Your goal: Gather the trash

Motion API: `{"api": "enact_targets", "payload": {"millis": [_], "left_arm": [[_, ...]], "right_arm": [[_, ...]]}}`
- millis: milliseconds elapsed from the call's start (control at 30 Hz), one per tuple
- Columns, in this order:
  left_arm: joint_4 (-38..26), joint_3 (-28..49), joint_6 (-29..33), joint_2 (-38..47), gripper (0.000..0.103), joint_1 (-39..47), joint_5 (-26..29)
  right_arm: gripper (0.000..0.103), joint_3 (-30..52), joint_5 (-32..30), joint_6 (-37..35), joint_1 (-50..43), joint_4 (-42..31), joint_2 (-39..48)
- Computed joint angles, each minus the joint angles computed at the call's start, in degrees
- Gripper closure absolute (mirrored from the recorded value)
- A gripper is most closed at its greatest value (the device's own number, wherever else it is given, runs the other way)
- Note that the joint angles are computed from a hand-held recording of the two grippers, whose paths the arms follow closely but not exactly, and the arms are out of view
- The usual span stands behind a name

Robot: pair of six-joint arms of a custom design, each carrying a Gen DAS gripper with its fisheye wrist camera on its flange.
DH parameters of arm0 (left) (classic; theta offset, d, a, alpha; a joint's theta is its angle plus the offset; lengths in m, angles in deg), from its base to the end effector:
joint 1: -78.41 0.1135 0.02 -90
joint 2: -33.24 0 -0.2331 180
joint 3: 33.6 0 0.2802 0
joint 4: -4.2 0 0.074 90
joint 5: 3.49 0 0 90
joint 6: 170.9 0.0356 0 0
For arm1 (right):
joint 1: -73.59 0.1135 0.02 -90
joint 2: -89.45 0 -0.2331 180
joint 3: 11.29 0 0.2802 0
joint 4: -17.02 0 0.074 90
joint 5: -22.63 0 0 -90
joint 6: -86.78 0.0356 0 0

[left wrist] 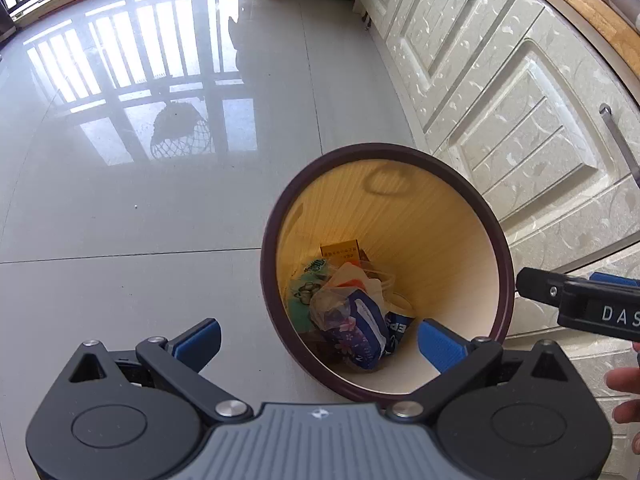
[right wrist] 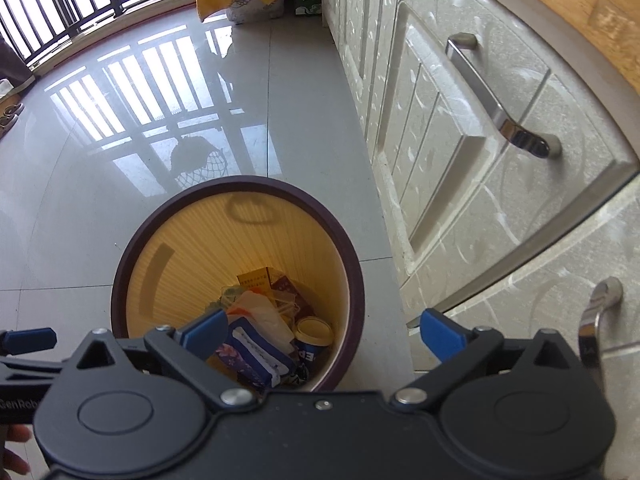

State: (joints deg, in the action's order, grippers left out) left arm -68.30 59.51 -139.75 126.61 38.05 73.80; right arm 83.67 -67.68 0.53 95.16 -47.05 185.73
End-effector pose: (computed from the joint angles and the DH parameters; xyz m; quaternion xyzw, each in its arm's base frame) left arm 0.2688 -0.2182 0.2411 -0.1742 0.9672 -0.0425 0.1799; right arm 0.3452 0.1367 0.2391 -0.1519 0.9651 0.0493 0.2074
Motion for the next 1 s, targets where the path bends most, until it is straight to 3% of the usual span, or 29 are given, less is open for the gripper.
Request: {"api": "enact_targets", "payload": {"millis": [433,733,1000], "left_arm": [[-8.0,6.0,-1.2,-0.3,0.0,-1.8,-6.2],[-15.5,9.5,-7.8,-3.9,0.0,-6.6,-10.8],[-28.2,18.3,-16.1,-5.3,0.0,-14.3,-17.5]], "right_arm": [[0.0,1.0,0.7,-2.9,0.7,-1.1,-2.7],[0.0,0.3,0.8,-3.6,1.8,-3.9,-9.4],[0.0,2.2,0.8,-3.1,3.7,-10.8,-17.9]]}}
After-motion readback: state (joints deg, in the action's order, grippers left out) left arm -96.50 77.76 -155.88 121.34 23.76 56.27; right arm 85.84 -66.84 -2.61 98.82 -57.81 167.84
